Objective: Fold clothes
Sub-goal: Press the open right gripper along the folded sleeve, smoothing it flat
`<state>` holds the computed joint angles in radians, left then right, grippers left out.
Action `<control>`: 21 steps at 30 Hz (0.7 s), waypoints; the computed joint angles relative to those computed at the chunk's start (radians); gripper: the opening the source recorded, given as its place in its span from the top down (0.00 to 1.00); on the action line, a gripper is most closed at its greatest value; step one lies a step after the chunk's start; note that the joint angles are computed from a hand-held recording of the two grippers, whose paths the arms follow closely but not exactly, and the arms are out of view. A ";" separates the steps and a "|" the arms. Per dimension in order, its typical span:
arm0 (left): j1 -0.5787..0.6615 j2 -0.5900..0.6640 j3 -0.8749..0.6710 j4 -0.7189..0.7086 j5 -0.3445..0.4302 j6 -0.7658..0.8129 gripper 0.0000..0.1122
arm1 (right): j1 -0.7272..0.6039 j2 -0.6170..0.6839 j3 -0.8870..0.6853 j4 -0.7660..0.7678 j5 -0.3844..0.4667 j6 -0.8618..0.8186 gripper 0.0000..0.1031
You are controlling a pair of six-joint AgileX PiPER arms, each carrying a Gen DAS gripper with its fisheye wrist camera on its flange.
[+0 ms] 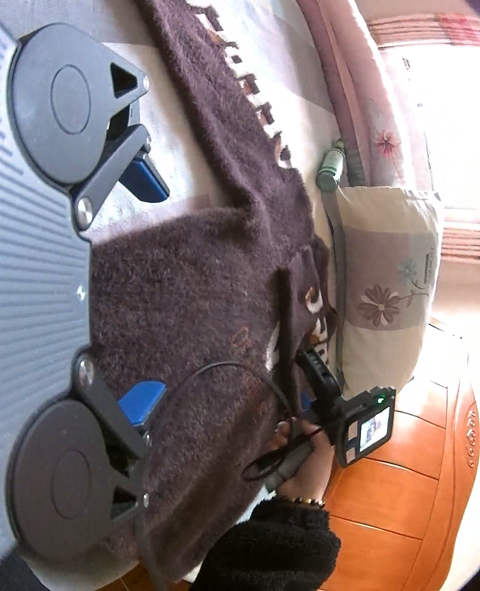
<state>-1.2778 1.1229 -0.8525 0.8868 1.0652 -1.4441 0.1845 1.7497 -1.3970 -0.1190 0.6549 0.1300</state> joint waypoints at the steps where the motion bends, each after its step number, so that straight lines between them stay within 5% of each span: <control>1: -0.002 -0.005 0.005 -0.004 0.001 -0.001 0.09 | -0.001 -0.006 -0.006 0.067 0.014 -0.092 0.12; 5: -0.003 -0.022 0.022 -0.012 0.011 0.000 0.09 | -0.050 0.013 -0.111 0.245 0.067 -0.282 0.12; 11: 0.011 -0.031 0.034 -0.019 0.001 -0.006 0.09 | -0.041 0.214 -0.351 0.187 0.143 -0.139 0.10; 12: 0.010 -0.030 0.033 -0.021 0.004 -0.002 0.09 | -0.028 0.258 -0.387 0.168 0.159 -0.128 0.02; 14: 0.008 -0.032 0.031 -0.023 0.013 0.004 0.09 | -0.011 0.294 -0.394 0.147 0.110 -0.142 0.00; 18: 0.010 -0.049 0.036 -0.030 0.016 0.011 0.09 | -0.044 0.293 -0.447 0.246 0.173 -0.193 0.00; 21: 0.034 -0.048 0.038 -0.043 -0.015 0.029 0.09 | -0.087 0.185 -0.330 0.310 0.146 -0.289 0.00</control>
<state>-1.2434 1.0748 -0.8146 0.8443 1.0501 -1.4150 0.0978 1.9352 -1.7266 0.1908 0.8004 -0.1589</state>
